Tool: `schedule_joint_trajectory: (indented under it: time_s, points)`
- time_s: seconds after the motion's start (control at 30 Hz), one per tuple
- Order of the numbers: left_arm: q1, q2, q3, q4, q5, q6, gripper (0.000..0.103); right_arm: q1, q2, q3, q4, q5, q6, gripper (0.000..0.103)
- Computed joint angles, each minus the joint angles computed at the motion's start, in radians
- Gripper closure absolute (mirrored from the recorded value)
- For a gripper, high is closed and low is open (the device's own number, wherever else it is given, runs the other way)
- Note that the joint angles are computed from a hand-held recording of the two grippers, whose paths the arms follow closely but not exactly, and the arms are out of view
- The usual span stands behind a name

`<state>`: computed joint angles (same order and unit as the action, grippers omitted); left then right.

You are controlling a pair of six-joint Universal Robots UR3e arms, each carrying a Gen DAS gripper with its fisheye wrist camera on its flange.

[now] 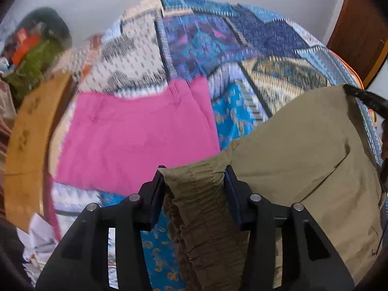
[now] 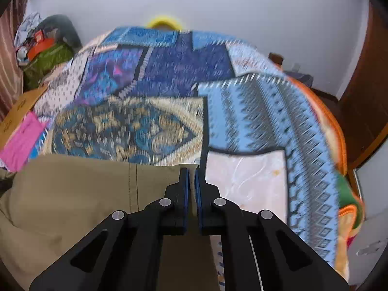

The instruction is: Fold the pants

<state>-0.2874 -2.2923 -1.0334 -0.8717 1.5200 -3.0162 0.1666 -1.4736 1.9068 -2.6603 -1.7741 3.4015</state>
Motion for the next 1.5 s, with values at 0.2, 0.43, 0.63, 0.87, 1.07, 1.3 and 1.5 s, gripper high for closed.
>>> schedule_joint_trajectory:
  time_s: [0.2, 0.43, 0.63, 0.87, 1.07, 1.3, 1.5]
  points:
    - [0.018, 0.093, 0.009, 0.071, -0.024, -0.006, 0.057, -0.005, -0.101, -0.088, 0.052, -0.027, -0.007, 0.099]
    - [0.014, 0.246, -0.019, 0.098, -0.041, 0.017, 0.057, 0.038, -0.226, -0.223, 0.152, -0.096, -0.006, 0.099]
    - [0.004, 0.420, -0.212, 0.134, -0.046, 0.046, 0.057, 0.108, -0.380, -0.195, 0.238, -0.143, 0.009, 0.101]
    - [0.029, 0.650, -0.521, 0.172, -0.096, 0.095, 0.058, 0.274, -0.546, -0.067, 0.329, -0.235, 0.137, 0.101]
    - [0.061, 0.873, -0.820, 0.222, -0.153, 0.111, 0.057, 0.551, -0.619, 0.024, 0.442, -0.423, 0.376, 0.101]
    - [0.059, 1.052, -1.126, 0.259, -0.134, 0.134, 0.057, 0.847, -0.624, 0.110, 0.689, -0.518, 0.763, 0.101]
    - [0.148, 1.208, -1.271, 0.131, -0.155, 0.183, 0.057, 0.967, -0.620, 0.195, 0.759, -0.421, 0.930, 0.101]
